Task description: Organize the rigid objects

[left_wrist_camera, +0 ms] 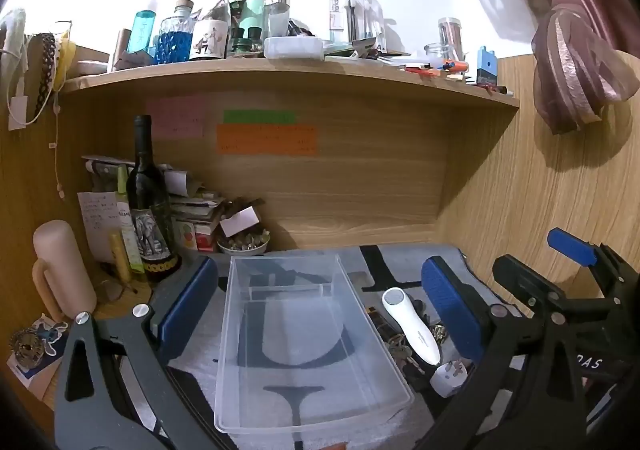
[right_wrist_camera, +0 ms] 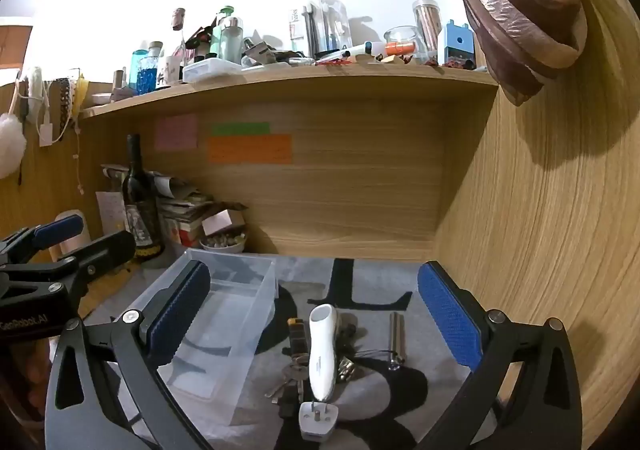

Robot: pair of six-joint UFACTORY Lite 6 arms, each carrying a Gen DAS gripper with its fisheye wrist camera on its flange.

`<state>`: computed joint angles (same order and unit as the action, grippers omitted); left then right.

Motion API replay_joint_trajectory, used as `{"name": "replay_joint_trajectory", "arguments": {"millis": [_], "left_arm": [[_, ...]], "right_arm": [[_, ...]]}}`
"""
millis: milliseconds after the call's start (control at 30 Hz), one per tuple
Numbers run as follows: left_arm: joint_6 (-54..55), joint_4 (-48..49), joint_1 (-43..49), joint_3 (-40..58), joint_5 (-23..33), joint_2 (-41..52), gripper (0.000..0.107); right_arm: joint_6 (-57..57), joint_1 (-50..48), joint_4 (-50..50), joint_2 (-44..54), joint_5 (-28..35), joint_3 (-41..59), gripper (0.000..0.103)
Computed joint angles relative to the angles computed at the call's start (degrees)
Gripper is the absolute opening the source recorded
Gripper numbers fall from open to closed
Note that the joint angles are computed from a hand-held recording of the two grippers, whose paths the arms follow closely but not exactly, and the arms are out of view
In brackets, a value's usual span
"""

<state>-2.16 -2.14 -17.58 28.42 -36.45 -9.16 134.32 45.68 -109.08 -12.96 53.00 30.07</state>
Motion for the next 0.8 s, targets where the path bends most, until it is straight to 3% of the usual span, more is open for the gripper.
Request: {"name": "replay_joint_trajectory", "arguments": {"millis": [800], "left_arm": [[-0.6, 0.9, 0.6, -0.6, -1.7, 0.7, 0.103]], "right_arm": [[0.0, -0.2, -0.3, 1.0, -0.6, 1.3, 0.103]]}}
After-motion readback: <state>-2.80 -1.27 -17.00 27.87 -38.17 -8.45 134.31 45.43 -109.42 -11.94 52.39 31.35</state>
